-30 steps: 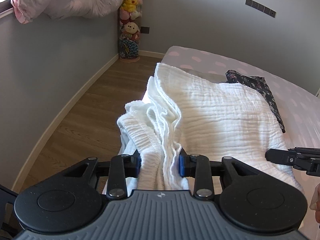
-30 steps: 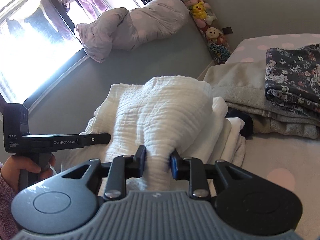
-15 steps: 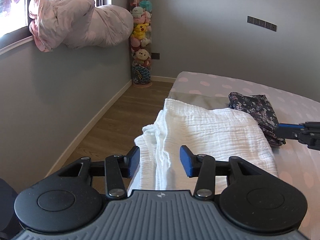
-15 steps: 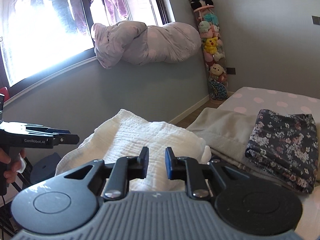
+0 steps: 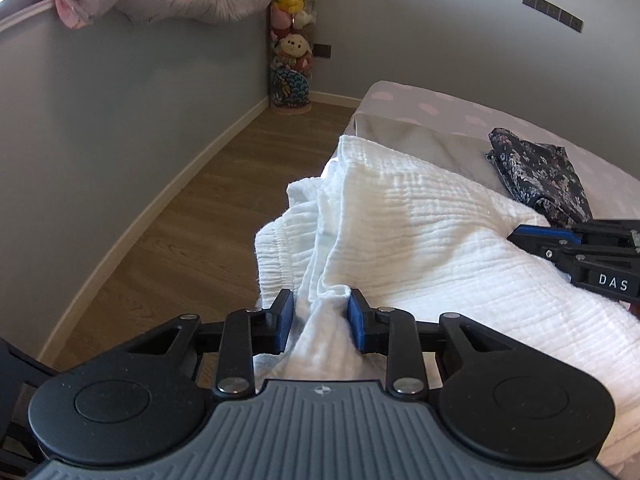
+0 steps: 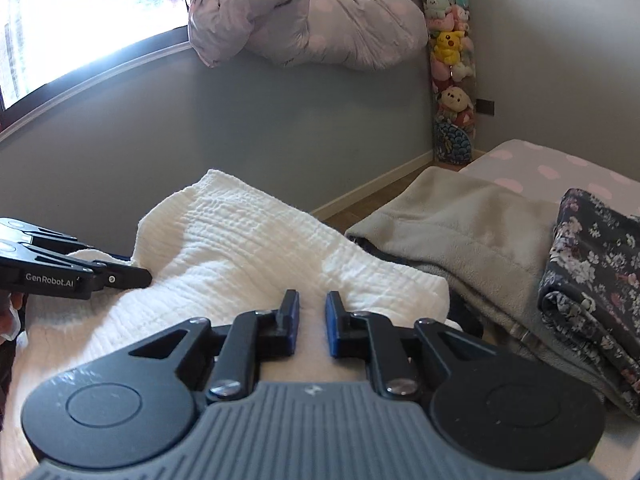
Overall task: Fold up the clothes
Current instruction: 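Carry the gauze bundle with both grippers onto the stack of folded clothes, then lower the bundle onto the stack and open both grippers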
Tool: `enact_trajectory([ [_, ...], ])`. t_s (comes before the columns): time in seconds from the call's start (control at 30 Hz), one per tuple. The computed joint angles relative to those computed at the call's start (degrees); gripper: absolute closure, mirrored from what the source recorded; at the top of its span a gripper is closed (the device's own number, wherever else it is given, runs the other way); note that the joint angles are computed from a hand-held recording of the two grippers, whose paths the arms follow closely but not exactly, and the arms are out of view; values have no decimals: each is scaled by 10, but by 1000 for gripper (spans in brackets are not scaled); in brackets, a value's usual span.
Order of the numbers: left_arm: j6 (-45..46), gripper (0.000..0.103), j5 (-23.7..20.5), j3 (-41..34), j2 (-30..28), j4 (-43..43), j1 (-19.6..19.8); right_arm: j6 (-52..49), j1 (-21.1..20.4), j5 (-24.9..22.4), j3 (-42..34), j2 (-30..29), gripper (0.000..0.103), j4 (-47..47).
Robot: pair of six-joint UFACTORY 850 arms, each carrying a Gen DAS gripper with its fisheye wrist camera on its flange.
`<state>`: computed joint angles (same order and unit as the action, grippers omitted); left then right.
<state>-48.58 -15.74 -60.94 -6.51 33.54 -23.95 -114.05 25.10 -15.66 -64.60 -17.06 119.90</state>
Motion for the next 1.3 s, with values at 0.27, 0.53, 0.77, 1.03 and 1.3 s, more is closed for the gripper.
enact_trajectory([
  [0.27, 34, 75, -7, -6, -6, -31, 3, 18, 1, 1, -8, -10, 88, -25],
  [0.53, -189, 75, -72, 24, 56, 189, -59, -106, 25, 26, 42, 80, 71, 77],
  [0.77, -287, 73, -133, 71, 130, 262, -137, -286, 71, 46, 137, 188, 75, 245],
  [1.03, -341, 71, -184, 107, 168, 269, -195, -312, 105, 64, 201, 231, 75, 307],
  [1.3, -382, 59, -248, 135, 211, 275, -236, -377, 118, 83, 227, 274, 74, 403],
])
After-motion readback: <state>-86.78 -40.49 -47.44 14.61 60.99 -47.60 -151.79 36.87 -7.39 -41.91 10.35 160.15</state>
